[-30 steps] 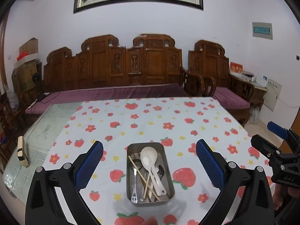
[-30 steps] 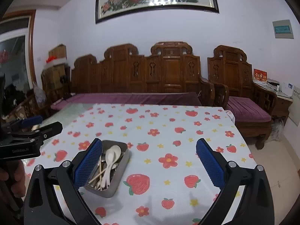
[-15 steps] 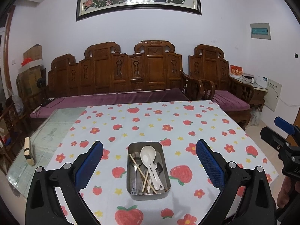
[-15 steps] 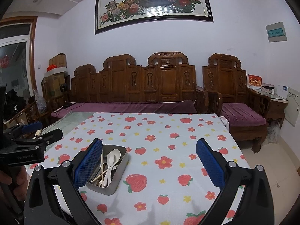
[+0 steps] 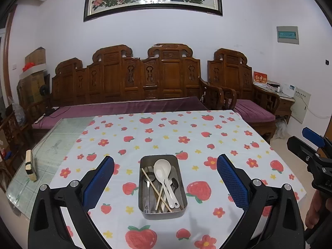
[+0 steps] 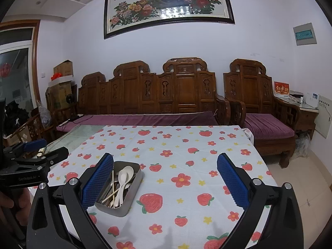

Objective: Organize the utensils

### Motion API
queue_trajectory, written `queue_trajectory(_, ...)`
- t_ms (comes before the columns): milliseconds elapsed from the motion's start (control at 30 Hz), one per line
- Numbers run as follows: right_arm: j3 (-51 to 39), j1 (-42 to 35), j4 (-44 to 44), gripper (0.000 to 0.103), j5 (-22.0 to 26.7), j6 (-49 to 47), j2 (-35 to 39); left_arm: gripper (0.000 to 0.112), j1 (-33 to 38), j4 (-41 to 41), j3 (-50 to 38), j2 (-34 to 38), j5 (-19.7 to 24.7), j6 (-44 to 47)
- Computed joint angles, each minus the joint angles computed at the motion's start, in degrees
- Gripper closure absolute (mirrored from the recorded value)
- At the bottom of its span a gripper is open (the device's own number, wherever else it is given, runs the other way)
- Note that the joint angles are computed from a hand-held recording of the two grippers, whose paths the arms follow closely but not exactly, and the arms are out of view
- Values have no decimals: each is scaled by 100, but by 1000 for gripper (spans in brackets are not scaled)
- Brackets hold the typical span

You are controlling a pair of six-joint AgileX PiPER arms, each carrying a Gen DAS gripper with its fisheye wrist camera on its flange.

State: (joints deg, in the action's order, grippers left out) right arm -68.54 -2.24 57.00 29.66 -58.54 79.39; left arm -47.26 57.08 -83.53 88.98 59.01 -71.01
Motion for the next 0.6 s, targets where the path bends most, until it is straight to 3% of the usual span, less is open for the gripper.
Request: queue_trajectory(600, 4, -9, 25, 3, -8, -33, 4, 17, -200, 101, -91, 22, 123, -109)
